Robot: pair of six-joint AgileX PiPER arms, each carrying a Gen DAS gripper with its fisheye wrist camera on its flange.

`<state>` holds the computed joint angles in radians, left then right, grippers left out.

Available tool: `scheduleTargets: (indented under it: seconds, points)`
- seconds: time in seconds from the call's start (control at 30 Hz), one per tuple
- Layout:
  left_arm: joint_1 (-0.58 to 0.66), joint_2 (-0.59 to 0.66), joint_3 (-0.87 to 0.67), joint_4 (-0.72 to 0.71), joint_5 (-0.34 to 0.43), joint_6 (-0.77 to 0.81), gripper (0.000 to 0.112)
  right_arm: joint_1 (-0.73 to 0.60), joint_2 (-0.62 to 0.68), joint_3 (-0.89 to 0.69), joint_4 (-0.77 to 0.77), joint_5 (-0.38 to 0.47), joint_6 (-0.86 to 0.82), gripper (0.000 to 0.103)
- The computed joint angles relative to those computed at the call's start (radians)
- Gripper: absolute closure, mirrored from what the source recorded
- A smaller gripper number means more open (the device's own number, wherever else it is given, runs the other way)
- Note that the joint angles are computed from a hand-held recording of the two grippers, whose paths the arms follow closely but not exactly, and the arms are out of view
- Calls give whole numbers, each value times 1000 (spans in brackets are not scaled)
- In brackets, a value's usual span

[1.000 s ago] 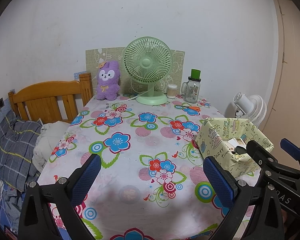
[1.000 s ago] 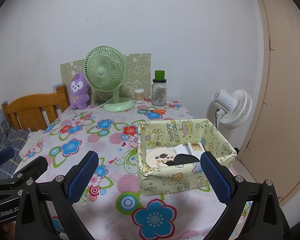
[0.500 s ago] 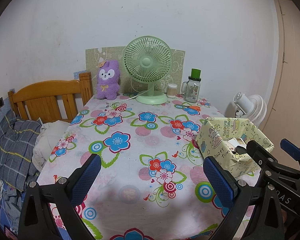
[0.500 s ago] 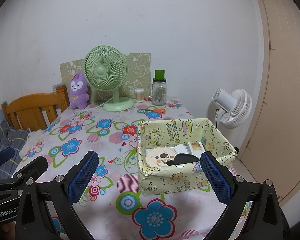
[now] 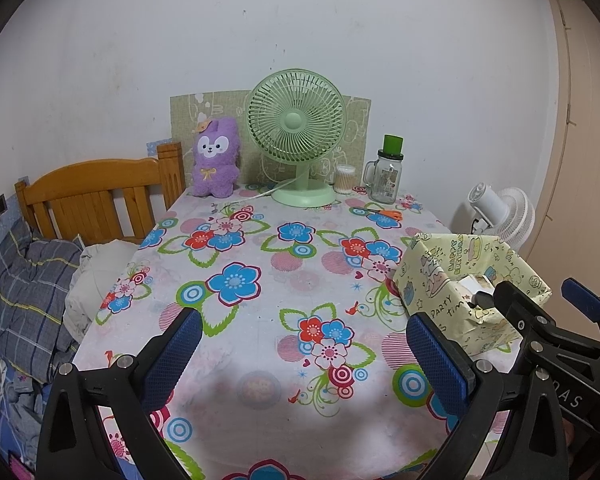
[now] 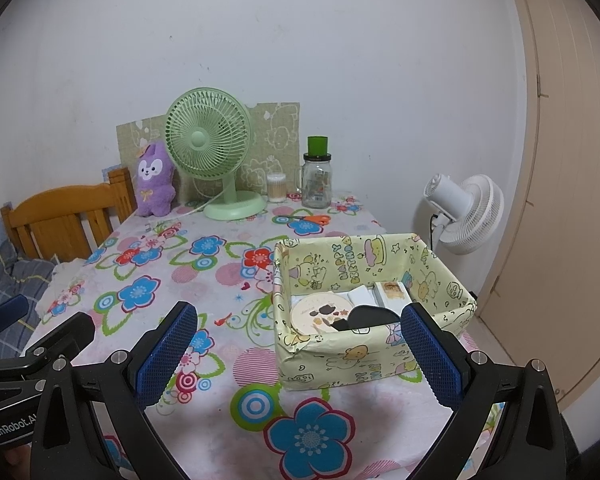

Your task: Organize rigid objects

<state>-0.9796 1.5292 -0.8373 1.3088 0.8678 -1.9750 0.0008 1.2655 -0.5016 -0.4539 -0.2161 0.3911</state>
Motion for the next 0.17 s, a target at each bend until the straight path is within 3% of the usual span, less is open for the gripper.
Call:
scheduleTargets:
  seconds: [0.17]
  points:
    - [14, 10, -5, 14, -21, 0, 9, -22, 6, -1, -82, -20, 95, 0]
